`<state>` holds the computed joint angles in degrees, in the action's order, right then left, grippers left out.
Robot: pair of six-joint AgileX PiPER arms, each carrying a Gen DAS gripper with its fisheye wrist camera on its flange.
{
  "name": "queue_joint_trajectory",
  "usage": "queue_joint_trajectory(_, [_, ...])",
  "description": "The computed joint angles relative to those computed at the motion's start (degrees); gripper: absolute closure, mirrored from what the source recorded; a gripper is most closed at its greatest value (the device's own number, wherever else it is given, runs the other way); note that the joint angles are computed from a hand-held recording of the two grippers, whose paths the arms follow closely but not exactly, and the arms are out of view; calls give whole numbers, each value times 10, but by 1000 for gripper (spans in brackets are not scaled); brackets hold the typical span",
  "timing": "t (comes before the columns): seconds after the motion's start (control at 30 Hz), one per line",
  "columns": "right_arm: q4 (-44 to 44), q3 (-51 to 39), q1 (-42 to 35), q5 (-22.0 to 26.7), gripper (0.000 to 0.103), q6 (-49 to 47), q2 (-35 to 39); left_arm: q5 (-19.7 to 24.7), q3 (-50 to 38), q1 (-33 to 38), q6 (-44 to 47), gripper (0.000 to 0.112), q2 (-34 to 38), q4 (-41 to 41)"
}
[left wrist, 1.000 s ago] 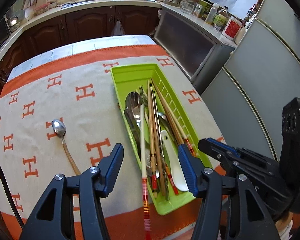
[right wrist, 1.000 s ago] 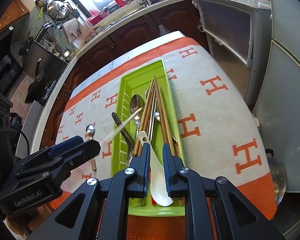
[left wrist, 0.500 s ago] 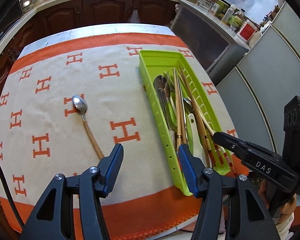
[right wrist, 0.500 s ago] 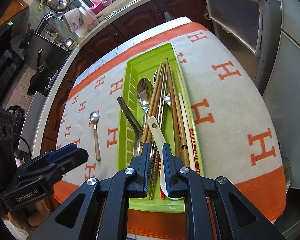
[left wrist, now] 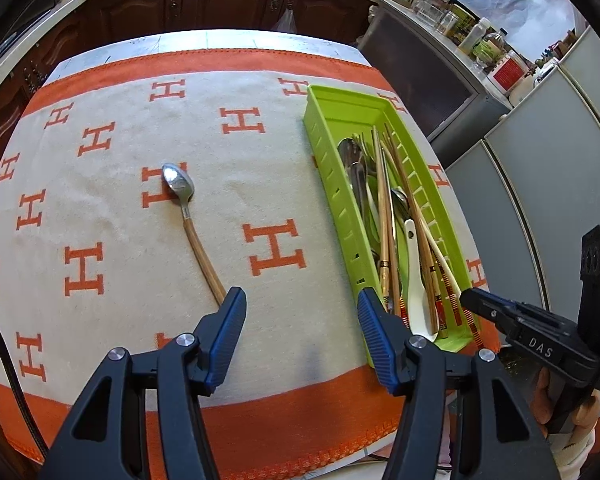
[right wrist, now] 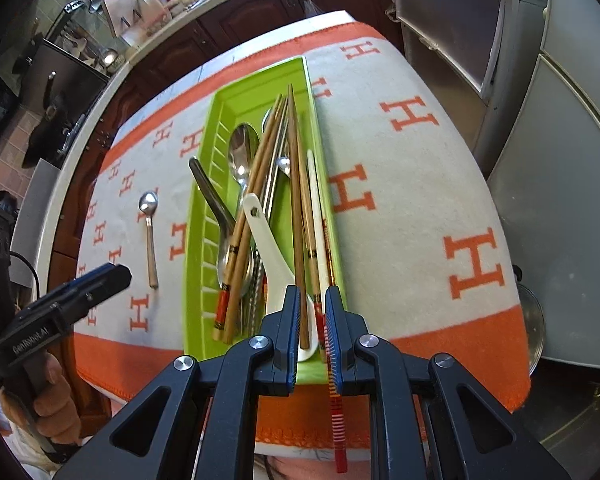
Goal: Organize utensils
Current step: 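Move the right tool to the wooden-handled steel spoon on the blanket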
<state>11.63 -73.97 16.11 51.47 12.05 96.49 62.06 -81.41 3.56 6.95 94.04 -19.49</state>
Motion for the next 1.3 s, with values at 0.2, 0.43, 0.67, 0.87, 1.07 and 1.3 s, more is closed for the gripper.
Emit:
queue_joint_trajectory(0.2, [-37, 1, 28, -2, 90, 29, 12, 1, 12, 26, 15, 55, -2, -15])
queue_joint_trajectory(0.43, [-105, -11, 65, -22, 98, 88, 4, 0, 21, 51, 31, 55, -6, -29])
queue_joint_trajectory(0.67, [-143, -74, 73, -20, 98, 106, 40, -2, 22, 64, 32, 55, -6, -29])
queue_joint_trajectory(0.87, [-181, -165, 75, 17, 89, 105, 94, -2, 11, 92, 34, 55, -3, -13])
queue_joint_trajectory(1.07, [-110, -202, 84, 14, 77, 47, 107, -6, 12, 128, 23, 55, 5, 19])
queue_joint_trajectory(1.3, [-63, -273, 131, 41, 77, 3, 148, -7, 13, 146, 10, 55, 12, 50])
